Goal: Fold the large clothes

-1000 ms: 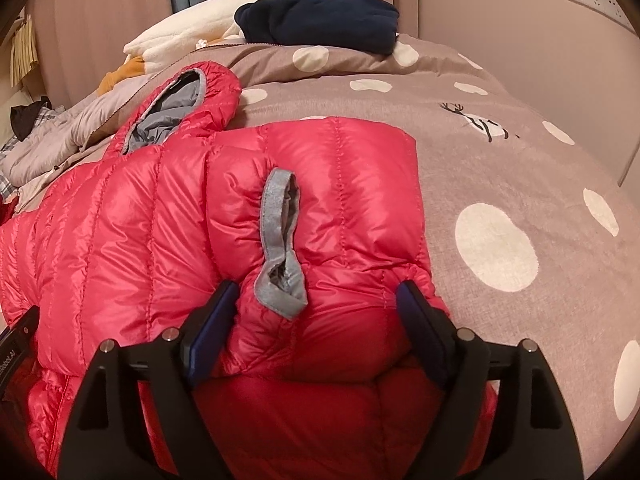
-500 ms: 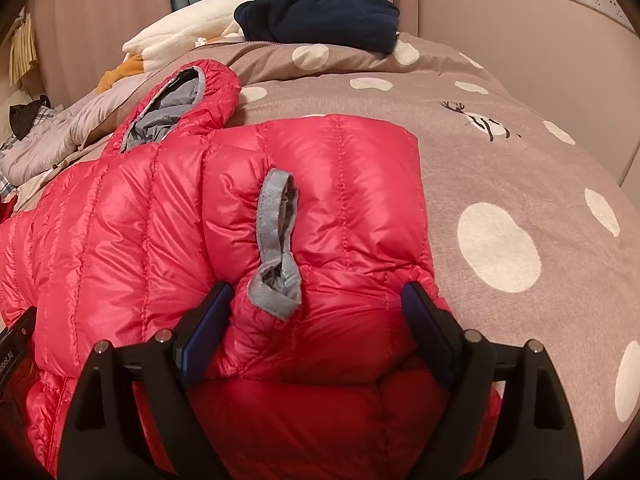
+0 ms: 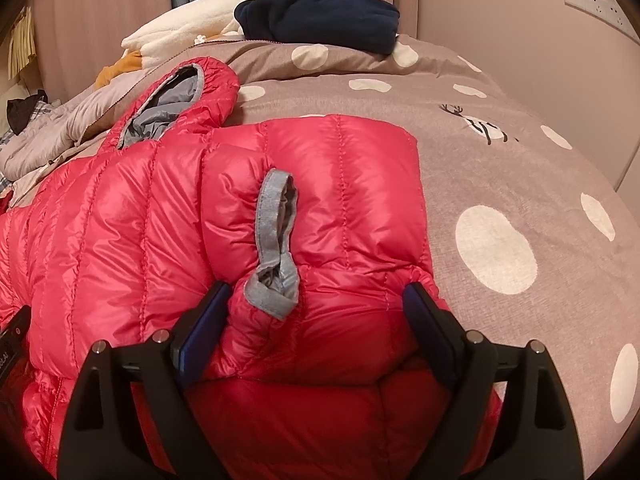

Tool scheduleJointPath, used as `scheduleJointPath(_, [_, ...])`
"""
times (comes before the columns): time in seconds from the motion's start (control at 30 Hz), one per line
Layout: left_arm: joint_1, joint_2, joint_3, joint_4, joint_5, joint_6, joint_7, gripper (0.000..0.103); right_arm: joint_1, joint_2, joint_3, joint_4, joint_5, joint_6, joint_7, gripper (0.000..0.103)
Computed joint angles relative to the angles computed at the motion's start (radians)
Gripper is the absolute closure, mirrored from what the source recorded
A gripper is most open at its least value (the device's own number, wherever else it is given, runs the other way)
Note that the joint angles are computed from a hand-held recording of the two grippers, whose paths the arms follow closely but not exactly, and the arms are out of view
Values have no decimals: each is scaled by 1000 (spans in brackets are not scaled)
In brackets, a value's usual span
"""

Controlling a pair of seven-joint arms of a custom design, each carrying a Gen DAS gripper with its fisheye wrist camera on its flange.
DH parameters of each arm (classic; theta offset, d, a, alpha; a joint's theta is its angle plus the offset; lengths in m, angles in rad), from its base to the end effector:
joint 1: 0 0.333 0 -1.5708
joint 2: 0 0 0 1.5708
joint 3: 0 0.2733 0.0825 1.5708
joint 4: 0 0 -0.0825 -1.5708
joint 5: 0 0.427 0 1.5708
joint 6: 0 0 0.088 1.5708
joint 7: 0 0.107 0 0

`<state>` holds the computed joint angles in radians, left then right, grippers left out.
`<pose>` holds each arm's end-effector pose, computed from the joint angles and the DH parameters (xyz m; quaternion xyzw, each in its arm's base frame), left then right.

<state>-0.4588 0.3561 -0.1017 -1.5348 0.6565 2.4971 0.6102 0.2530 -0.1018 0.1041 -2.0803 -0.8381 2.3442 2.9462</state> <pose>0.6268 -0.3867 0.4666 -0.6576 0.6519 -0.2796 0.2538 0.5671 0.2007 0.4556 -0.4632 0.8006 -0.3283 0.1917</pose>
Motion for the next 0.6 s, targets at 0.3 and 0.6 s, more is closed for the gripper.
scheduleJointPath(0.3, [-14,-104,0,-66,70,-96,-21,19,22,-3,7,57,76,-129,-121,12])
scheduleJointPath(0.6, [119,-395,-58,-297,119,98,-120,61,-11,-166,23,28,146,-31,-196,7])
